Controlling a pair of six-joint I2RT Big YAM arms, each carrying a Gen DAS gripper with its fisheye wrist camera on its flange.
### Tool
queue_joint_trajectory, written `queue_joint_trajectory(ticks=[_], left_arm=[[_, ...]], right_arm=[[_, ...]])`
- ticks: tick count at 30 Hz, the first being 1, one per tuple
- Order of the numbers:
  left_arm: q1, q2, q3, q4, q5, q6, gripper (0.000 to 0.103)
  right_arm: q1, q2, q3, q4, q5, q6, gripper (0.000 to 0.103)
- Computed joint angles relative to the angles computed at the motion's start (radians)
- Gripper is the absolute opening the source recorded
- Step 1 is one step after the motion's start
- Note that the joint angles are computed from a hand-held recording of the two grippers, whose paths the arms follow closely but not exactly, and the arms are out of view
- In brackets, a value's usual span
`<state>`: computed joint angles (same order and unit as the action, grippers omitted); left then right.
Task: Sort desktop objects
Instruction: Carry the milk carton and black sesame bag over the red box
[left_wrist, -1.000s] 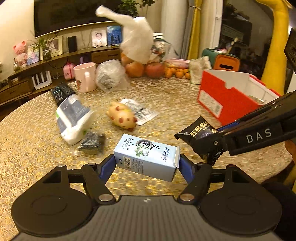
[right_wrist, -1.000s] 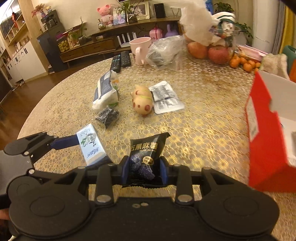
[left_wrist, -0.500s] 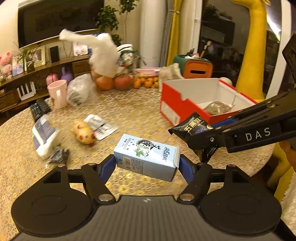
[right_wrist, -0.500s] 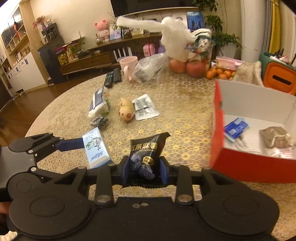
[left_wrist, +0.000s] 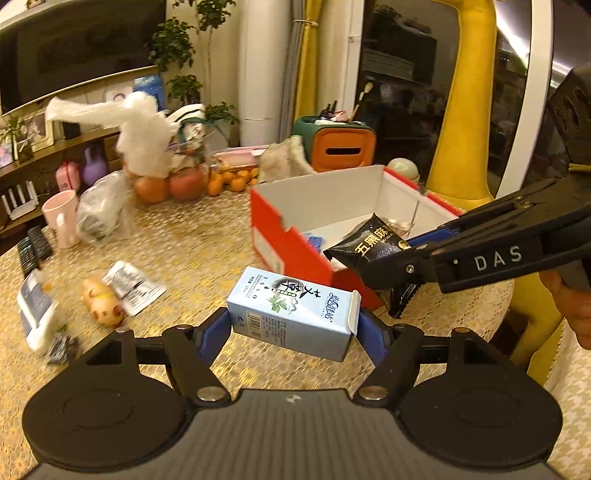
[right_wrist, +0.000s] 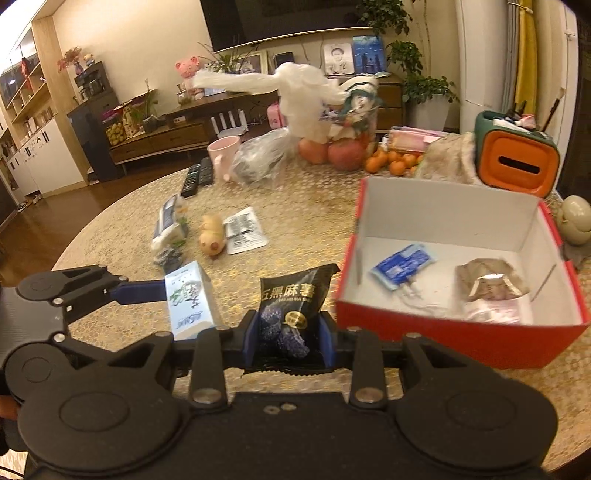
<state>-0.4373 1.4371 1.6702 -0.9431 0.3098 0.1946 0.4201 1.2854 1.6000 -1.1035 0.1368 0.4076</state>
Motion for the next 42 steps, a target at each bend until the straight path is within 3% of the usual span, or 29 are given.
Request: queue_joint_trajectory(ticks=[20, 29, 42], left_arm=[[-0.101, 0.245, 0.345, -0.063, -0.019, 0.013, 0.073], [-0.122, 0.377, 0.526, -0.129, -0.008, 0.062, 0.073], [-0.15, 0.64, 0.895, -0.339, -0.014, 0.08, 0.073]], right_arm=[[-0.235, 0.01, 0.008, 0.0, -0.054, -0.112, 0.033], [-0.322, 0.032, 0.004, 0.005, -0.083, -0.134, 0.033], [-0.409, 0.08, -0.009, 0.005, -0.099, -0.152, 0.033]])
